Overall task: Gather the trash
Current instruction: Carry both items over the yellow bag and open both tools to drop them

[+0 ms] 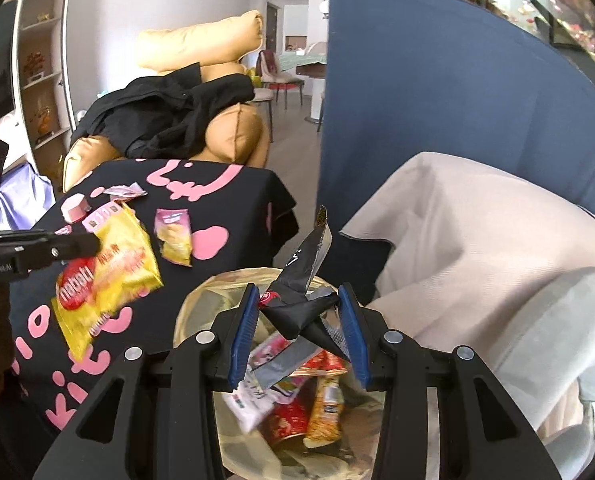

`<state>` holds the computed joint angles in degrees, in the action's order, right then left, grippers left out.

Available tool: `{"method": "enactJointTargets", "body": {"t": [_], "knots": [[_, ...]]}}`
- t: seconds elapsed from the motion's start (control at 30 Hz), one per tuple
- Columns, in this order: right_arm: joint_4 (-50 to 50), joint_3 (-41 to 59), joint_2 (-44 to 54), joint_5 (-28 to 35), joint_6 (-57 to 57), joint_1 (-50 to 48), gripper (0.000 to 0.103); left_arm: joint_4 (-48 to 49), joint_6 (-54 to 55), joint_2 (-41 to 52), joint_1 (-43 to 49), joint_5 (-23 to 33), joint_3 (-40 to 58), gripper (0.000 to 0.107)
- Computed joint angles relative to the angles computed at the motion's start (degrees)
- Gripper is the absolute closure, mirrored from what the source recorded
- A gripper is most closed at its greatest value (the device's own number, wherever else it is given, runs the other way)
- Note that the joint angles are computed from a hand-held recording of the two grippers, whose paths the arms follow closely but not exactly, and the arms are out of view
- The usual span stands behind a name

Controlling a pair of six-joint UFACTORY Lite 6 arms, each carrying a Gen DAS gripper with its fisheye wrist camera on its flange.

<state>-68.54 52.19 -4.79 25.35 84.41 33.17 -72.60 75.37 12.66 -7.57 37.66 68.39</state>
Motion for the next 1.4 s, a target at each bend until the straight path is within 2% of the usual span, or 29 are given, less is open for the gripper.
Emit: {"method": "enactJointTargets", "body": {"t": [0.2,0.4,0.43,0.5,0.53,0.67,0.83,0.97,1.17,1.27,1.37,1.4], "knots": [[-1.8,-2.94,-4.78,0.74,1.68,-2.48,0.064,0.8,-3.58,8.52,-8.35,-3.08,9.03,0.101],[-2.24,-5.76,-9.16,-1.07,2.48,-5.87,0.064,-0.24,-4.54,17.85,-13.52,-3.17,16.05,0.1],[-2.86,-6.19,-9.35,-1.41,3.08,-6.25,0.064,-0.77,-3.93,18.69,-14.16,-3.66,16.44,0.096],[-3.73,-6.59,-9.12,-2.1,4.05,-6.79,0.064,-0.68,-4.18,20.57,-14.24,-2.44,18.05,0.067],[-4.43,-6.88,-8.78,-3.08,5.0,-7.29,0.064,-1.1,-4.61,20.91,-13.68,-1.95,18.35,0.064],[-7.81,-7.43,-7.2,-5.53,9.07,-7.37,0.064,0.94,-7.09,18.71,-11.79,-4.99,16.8,0.062],[-13.42,-6.55,-2.42,-7.43,15.87,-6.12,0.064,4.73,-8.65,13.0,-7.84,-8.56,10.37,0.062],[-16.12,-5.26,1.6,-8.09,19.6,-5.07,0.064,5.64,-6.43,8.76,-3.52,-8.59,3.7,0.058],[-20.78,-3.74,6.82,-10.84,26.38,-5.13,0.064,5.58,-2.52,5.04,1.65,-6.62,-2.4,0.058],[-18.09,-2.39,9.1,-13.17,24.47,-5.75,0.062,4.16,0.71,4.05,4.48,-5.61,-4.36,0.058],[-15.03,-1.15,10.76,-10.63,22.2,-4.79,0.048,2.29,4.39,3.32,7.45,-5.05,-5.98,0.057],[-15.27,-0.93,10.96,-9.84,22.54,-4.53,0.048,1.75,5.42,3.17,8.41,-5.03,-6.38,0.057]]}}
